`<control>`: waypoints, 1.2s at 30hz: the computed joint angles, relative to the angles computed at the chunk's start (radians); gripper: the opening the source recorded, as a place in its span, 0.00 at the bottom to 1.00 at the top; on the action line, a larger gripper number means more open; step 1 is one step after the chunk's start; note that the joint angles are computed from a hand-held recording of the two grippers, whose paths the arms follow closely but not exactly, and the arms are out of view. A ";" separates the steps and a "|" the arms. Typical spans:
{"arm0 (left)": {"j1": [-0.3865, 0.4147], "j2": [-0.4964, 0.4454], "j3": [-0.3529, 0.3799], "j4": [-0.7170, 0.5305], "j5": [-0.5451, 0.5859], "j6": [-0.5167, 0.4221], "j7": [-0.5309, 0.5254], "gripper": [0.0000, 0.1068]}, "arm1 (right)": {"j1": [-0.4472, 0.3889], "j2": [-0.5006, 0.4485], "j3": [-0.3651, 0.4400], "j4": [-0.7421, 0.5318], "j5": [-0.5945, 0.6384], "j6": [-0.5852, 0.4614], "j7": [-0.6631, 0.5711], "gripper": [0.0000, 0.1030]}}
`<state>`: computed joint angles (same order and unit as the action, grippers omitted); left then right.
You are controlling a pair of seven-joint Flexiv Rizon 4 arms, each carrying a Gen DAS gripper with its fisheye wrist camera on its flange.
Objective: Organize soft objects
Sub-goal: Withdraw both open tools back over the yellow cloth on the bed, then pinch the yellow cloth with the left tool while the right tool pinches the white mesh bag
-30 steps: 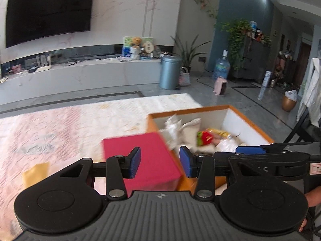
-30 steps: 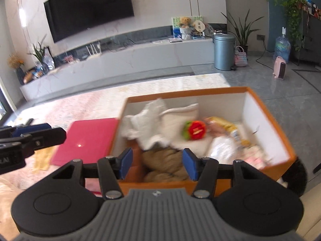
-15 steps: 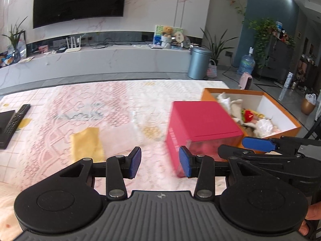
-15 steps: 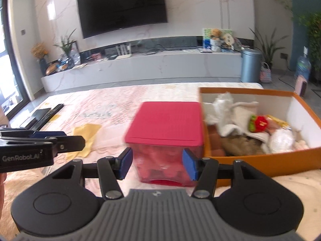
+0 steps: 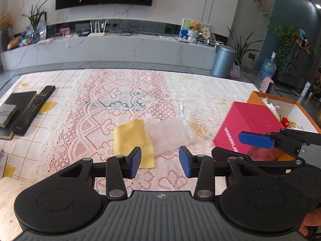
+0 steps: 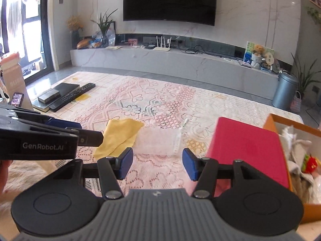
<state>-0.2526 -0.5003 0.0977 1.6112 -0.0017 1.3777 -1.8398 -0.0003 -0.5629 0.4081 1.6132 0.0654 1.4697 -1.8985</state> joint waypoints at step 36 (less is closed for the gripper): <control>0.040 -0.223 0.065 -0.276 -0.009 -0.225 -0.223 0.03 | 0.174 -0.326 -0.145 -0.410 -0.073 -0.236 0.233 0.82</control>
